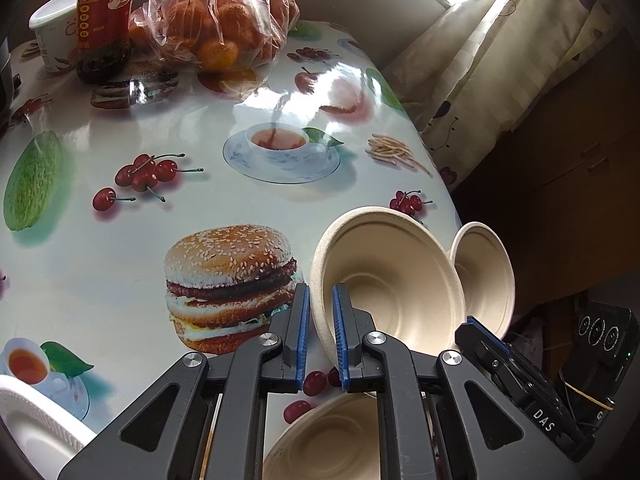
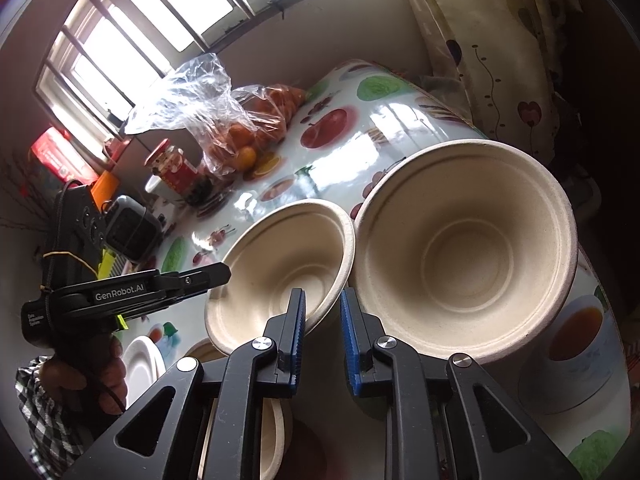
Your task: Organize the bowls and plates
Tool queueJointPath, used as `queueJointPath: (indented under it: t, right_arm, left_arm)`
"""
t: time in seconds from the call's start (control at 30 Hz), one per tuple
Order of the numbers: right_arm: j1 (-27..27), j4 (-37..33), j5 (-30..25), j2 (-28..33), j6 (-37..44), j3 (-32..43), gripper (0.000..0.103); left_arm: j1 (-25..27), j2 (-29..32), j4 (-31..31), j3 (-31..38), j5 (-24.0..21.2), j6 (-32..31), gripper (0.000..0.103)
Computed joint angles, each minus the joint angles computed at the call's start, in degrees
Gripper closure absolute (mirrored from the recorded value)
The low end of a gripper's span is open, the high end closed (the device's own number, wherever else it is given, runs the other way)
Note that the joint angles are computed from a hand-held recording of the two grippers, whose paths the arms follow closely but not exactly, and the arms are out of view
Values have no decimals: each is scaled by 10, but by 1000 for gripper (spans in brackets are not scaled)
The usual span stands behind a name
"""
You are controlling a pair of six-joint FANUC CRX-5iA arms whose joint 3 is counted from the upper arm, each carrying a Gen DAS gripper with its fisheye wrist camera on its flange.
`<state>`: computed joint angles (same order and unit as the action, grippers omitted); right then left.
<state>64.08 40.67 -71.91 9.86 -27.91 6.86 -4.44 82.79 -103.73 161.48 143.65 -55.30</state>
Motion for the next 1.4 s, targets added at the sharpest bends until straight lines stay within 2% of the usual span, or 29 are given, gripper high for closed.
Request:
queueJointPath:
  t: [0.5, 0.93, 1.4]
  right_arm:
    - [2, 23, -3, -2, -3, -1, 85]
    - [15, 42, -27, 2, 2, 17, 85]
    - [36, 63, -56, 16, 11, 51, 85]
  left_arm:
    - [5, -16, -14, -9, -16, -29, 91]
    - [25, -36, 13, -14, -33, -28, 91]
    - [66, -47, 74, -2, -49, -9, 91]
